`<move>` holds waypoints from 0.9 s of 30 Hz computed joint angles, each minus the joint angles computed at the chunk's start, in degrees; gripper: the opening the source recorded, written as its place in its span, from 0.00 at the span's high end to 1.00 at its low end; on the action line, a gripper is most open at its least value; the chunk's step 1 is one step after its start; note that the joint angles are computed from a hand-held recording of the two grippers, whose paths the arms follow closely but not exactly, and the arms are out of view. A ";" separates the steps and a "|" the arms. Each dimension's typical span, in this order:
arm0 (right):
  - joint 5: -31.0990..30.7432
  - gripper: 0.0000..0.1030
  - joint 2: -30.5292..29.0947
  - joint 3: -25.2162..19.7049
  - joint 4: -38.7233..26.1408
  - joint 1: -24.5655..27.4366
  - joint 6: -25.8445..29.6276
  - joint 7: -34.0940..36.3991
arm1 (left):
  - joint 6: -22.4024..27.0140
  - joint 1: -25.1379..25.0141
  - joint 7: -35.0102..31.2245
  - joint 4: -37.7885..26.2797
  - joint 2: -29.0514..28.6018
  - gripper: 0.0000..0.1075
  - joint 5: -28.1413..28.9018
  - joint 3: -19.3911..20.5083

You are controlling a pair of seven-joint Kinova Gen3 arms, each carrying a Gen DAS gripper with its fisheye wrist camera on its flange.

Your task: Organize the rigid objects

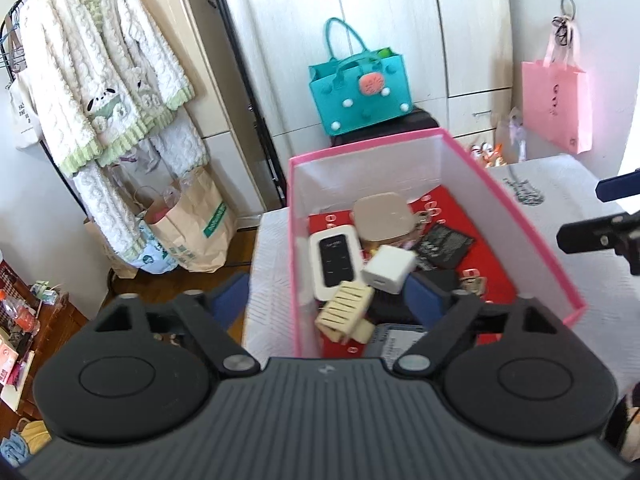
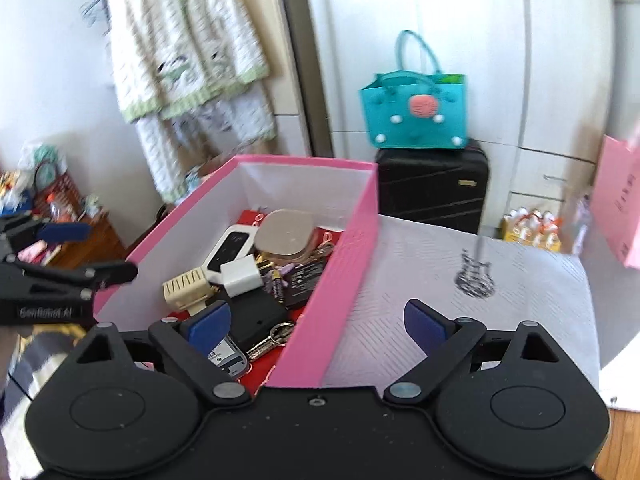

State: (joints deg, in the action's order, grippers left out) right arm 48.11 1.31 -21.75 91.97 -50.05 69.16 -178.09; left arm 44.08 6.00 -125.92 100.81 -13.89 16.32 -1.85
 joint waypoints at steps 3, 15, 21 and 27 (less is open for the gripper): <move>-1.22 0.07 -1.54 -0.86 -0.22 -0.38 2.01 -1.95 | 4.01 0.85 0.02 -0.94 -0.85 0.04 1.97 -1.05; -3.15 0.07 -3.75 -6.93 -1.03 -1.57 14.68 -8.69 | 15.36 1.95 8.76 -4.04 -2.12 0.04 -3.34 3.60; -2.66 0.07 -2.60 -7.44 -1.19 -4.54 19.19 -12.52 | 13.72 2.29 12.38 -1.33 -4.35 0.04 -2.31 4.48; -1.15 0.07 -1.29 -7.59 -1.48 -7.18 21.28 -16.19 | 12.63 3.28 14.69 0.10 -5.37 0.04 -1.52 4.35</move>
State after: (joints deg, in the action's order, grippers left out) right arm 46.95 0.02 -29.34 90.49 -57.22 90.44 -194.28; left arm 56.70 9.27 -111.23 100.91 -19.26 14.80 2.50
